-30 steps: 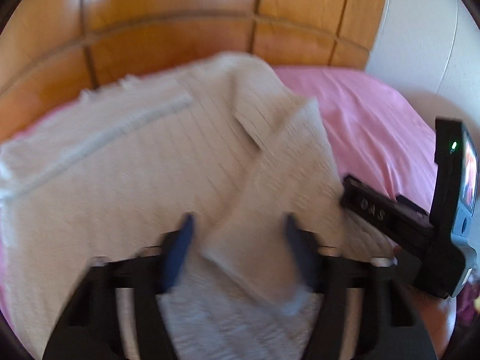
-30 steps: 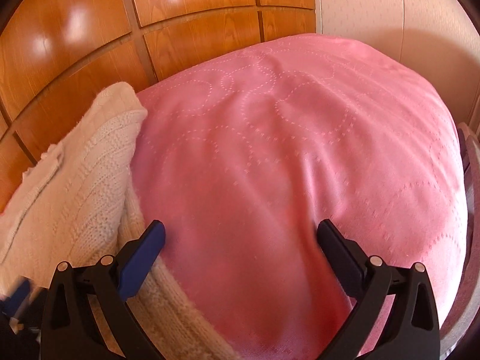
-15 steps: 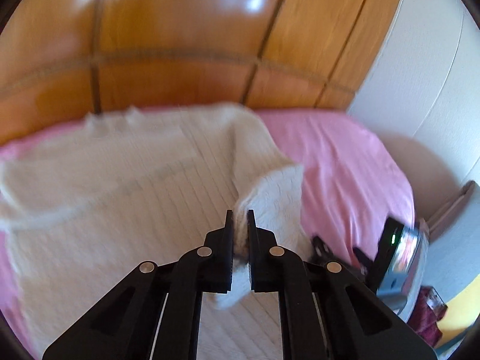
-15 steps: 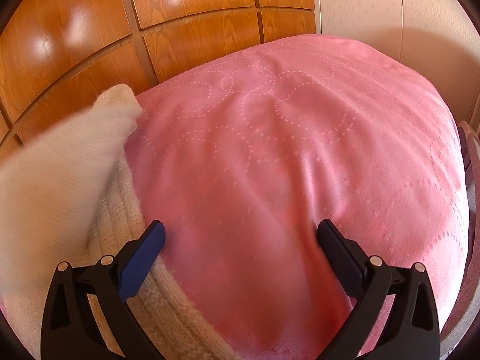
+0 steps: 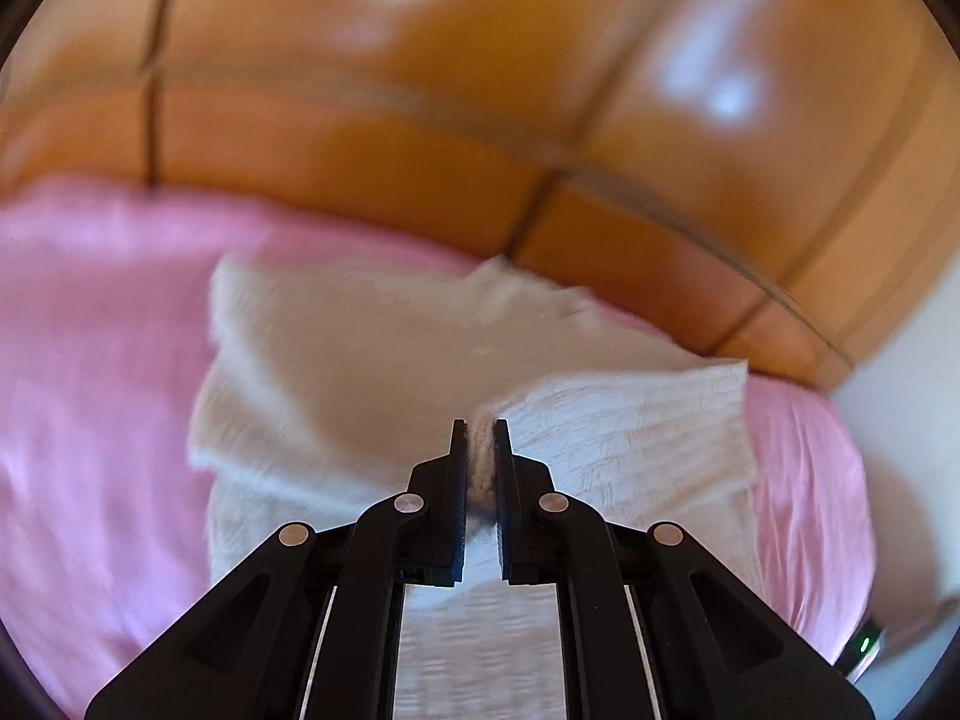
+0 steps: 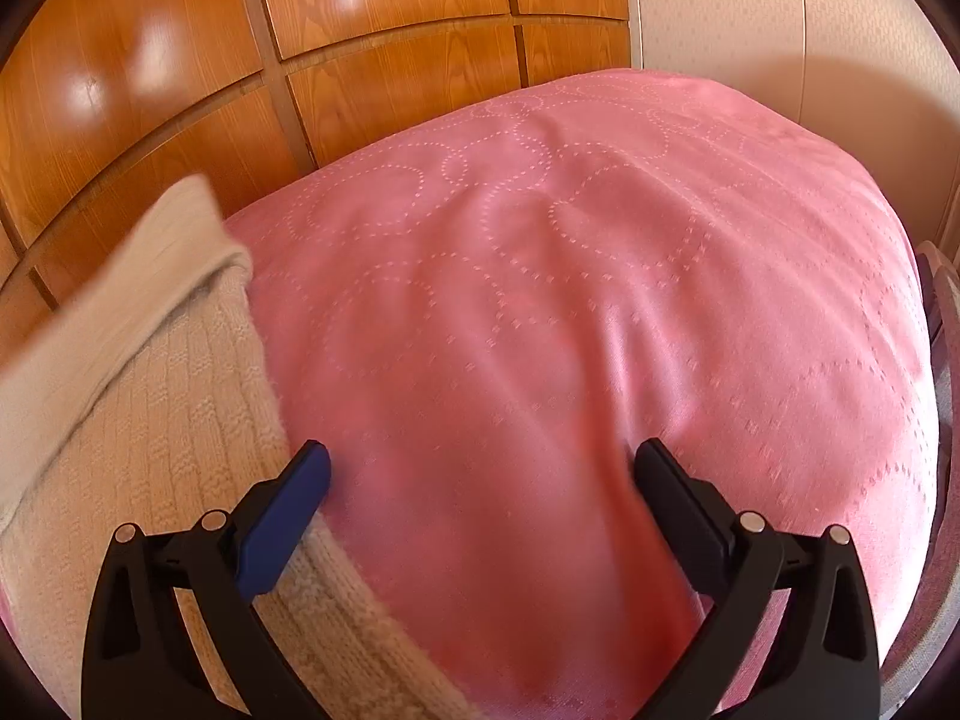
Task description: Fold small clothes
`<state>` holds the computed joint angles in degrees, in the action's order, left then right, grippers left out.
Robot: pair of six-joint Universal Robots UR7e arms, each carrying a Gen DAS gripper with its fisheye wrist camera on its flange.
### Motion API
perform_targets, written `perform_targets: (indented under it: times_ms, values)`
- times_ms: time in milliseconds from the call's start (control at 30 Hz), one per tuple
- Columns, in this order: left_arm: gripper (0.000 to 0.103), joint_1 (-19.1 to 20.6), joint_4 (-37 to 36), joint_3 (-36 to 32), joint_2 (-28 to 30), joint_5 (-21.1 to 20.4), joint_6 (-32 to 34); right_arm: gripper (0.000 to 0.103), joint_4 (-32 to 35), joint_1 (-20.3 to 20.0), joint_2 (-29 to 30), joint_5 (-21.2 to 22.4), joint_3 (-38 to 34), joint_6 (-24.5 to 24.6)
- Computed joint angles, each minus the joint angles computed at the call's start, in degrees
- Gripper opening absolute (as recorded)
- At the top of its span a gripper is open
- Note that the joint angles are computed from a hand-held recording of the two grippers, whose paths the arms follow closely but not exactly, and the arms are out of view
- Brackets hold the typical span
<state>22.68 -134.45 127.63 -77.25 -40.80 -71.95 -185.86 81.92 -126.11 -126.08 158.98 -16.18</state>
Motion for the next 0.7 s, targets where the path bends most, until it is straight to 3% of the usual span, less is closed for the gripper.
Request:
perform_targets:
  times_ms: [100,133,200,267,333,367,400,433,533,600,700]
  values:
    - [0.008,4.3,-5.6,4.3,-1.7,-5.0,-4.9,0.101,-0.2,0.5,0.5,-0.7,-0.1,0.2]
    - [0.020,4.9,-7.7,5.6,-1.9,-5.6,-5.6,0.101,-0.1,0.6,0.5,-0.7,-0.2,0.2]
    - [0.023,4.9,-17.3,10.1,-1.7,-5.1,-4.9,0.101,-0.1,0.7,0.6,-0.8,-0.2,0.3]
    - [0.024,3.6,-20.7,11.8,-0.9,-3.0,-3.8,0.101,-0.3,0.8,0.8,-1.0,-0.3,0.3]
    - [0.024,1.9,-17.6,11.8,0.1,-1.3,-3.0,0.101,-0.5,1.1,1.2,-1.4,-0.4,0.4]
    - [0.029,0.8,-15.2,11.6,0.2,-0.7,-3.4,0.101,-0.4,1.1,1.1,-1.4,-0.4,0.3]
    - [0.052,0.3,-12.3,10.9,0.5,-0.6,-3.1,0.101,-0.2,0.9,0.8,-1.0,-0.3,0.3]
    - [0.059,-0.2,-11.6,10.7,1.6,-0.6,-1.9,0.101,-0.1,0.8,0.7,-1.0,-0.4,0.2]
    - [0.066,-4.7,-1.5,9.7,4.8,2.6,-2.4,0.101,-0.2,0.8,0.8,-1.0,-0.4,0.2]
    - [0.080,-5.9,3.1,8.5,5.7,1.9,-3.1,0.101,-0.2,0.8,0.8,-1.0,-0.4,0.2]
    - [0.080,-7.1,12.5,6.4,6.7,1.6,-7.7,0.101,-0.2,0.8,0.7,-0.9,-0.4,0.2]
